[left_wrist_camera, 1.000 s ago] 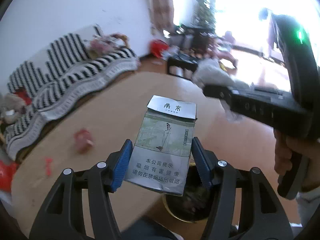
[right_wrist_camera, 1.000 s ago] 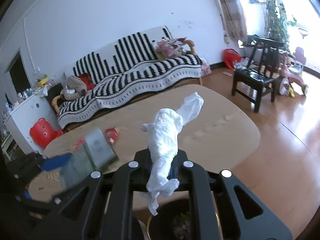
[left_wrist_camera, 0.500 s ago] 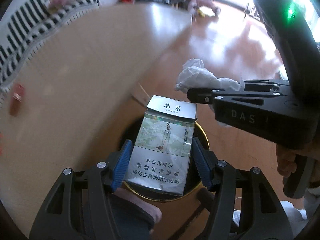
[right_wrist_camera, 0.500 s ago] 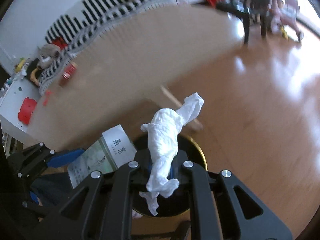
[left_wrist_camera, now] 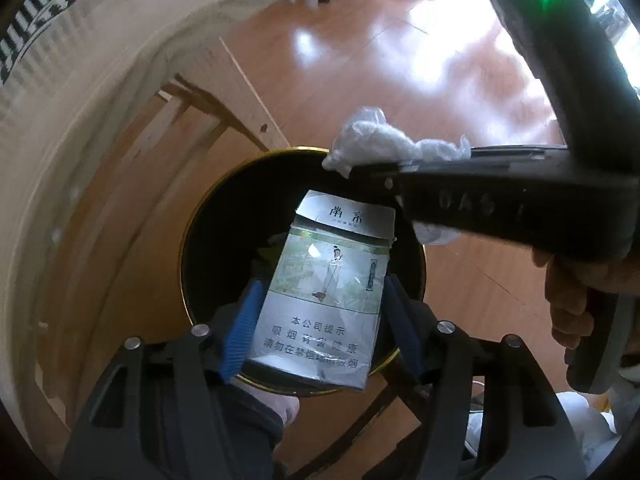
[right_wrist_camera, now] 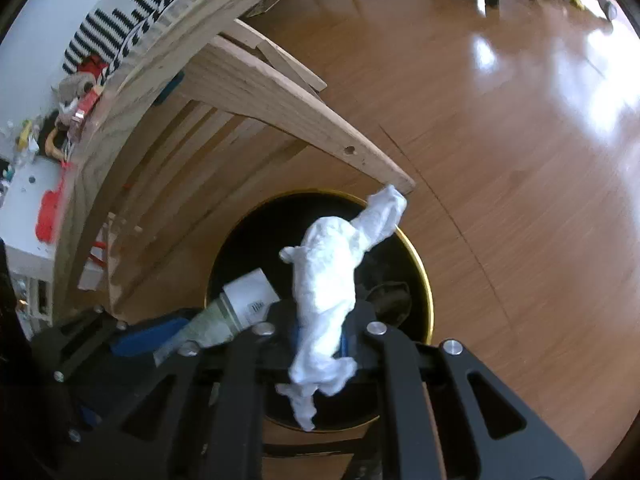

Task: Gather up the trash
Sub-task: 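Open both tools to drop the pack and tissue into the bin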

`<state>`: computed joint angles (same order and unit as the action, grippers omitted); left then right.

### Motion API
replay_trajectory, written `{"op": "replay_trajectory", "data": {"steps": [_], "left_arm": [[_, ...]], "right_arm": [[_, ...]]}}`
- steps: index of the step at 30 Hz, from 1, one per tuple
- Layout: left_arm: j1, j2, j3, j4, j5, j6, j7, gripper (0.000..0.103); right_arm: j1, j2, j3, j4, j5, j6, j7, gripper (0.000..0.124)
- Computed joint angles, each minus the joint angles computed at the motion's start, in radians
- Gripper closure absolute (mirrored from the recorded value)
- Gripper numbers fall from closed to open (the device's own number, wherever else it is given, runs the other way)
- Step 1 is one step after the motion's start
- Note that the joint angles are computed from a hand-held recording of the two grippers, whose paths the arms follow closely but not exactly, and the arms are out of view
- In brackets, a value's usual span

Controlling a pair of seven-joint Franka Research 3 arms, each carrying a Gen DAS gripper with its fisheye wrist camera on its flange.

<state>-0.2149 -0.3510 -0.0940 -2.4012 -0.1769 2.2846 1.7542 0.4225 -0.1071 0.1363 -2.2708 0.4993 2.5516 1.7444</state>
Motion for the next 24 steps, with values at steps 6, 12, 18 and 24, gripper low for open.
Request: {"op": "replay_trajectory", "data": {"steps": [6, 12, 18, 24], "left_arm": [[0.015, -0.061, -0.012, -0.02, 0.075, -0.011, -0.057, 0.012], [-0.001, -0.187, 0.051, -0.026, 0.017, -0.014, -0.013, 0.012], [0.181, -0.278, 0.074, -0.002, 0.19, 0.079, -0.129, 0.009], [0.385, -0.237, 0.152, 0.024, 0.369, 0.07, -0.235, 0.009]], "right_arm": [[-0.004, -0.053, -0.023, -0.01, 0.077, -0.03, -0.054, 0.05], [-0.024, -0.144, 0.009, -0.035, -0.008, 0.049, 0.018, 0.047], [-0.02, -0.044, 0.098, 0.178, -0.286, 0.14, 0.107, 0.028], [0.109, 0.291, 0.11, 0.604, -0.531, -0.07, 0.197, 0.028]]}}
